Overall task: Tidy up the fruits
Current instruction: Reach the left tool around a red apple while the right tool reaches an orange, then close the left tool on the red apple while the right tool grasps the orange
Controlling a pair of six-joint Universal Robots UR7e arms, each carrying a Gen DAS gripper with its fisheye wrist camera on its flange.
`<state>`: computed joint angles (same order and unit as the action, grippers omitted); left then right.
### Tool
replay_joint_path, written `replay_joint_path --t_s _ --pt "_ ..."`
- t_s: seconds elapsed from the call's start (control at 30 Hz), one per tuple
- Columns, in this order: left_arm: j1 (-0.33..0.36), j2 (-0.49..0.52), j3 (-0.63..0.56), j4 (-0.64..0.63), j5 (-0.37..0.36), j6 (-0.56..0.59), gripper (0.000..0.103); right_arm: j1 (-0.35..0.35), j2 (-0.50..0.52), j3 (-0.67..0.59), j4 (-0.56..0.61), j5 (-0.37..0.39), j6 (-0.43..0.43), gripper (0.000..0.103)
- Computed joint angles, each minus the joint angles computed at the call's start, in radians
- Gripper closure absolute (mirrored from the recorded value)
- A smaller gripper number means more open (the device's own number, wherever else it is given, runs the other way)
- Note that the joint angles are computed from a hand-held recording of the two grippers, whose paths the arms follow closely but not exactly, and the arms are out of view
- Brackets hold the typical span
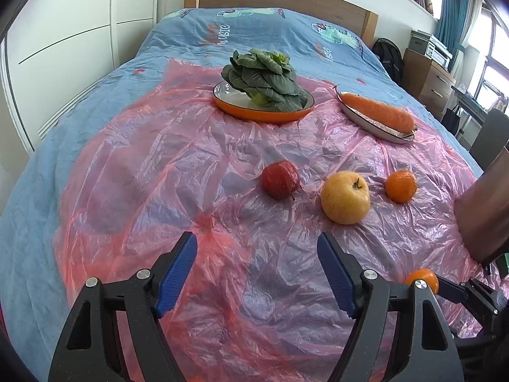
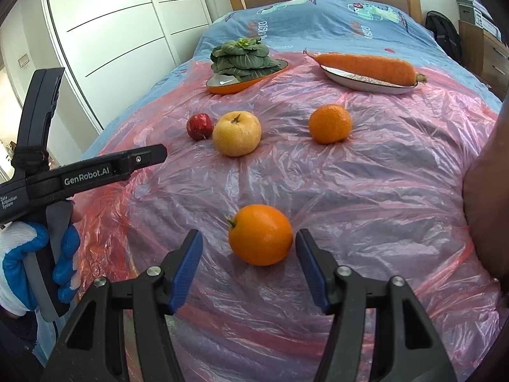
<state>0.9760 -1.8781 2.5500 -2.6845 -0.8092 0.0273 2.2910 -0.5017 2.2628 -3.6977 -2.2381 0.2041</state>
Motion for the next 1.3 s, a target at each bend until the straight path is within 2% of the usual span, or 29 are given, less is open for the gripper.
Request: replay_joint_path --t_s 0.3,0.43,0.57,0.77,0.87,0.97,1.0,1.03,1.3 --pt "0.063 0.2 -0.084 -0.159 -0.028 0.124 0.037 -0.027 0.035 -0.01 -0.052 0.013 -0.027 0.013" --pt "0.089 0.263 -0.109 -0.196 -0.045 0.163 0.042 -0.025 0.043 -0.016 -0.067 0.006 -0.04 0.019" --pt "0.103 0.309 -0.127 -0.22 -0.061 0.203 0.042 -0.032 0.046 -0.014 -0.091 0.017 -0.045 0.02" --pt "0.127 0.352 -0.142 -0.237 -0.083 0.227 0.052 -0.039 0.058 -0.011 -0.126 0.025 -0.058 0.022" --pt "0.136 0.36 -0.141 -0.257 -0.092 0.237 0.062 -0.039 0.069 -0.013 -0.145 0.024 -0.071 0.022" --pt "0.145 0.365 -0.142 -0.271 -0.107 0.246 0.071 -0.04 0.076 -0.005 -0.173 0.026 -0.073 0.036" --pt "0.144 0.368 -0.138 -0.281 -0.106 0.253 0.072 -0.042 0.075 -0.002 -0.179 0.026 -0.069 0.05" --pt "0.142 0.37 -0.134 -0.291 -0.102 0.261 0.072 -0.046 0.075 0.002 -0.187 0.034 -0.068 0.055" --pt "0.139 0.377 -0.116 -0.342 -0.1 0.289 0.072 -0.059 0.086 0.01 -0.226 0.053 -0.086 0.055"
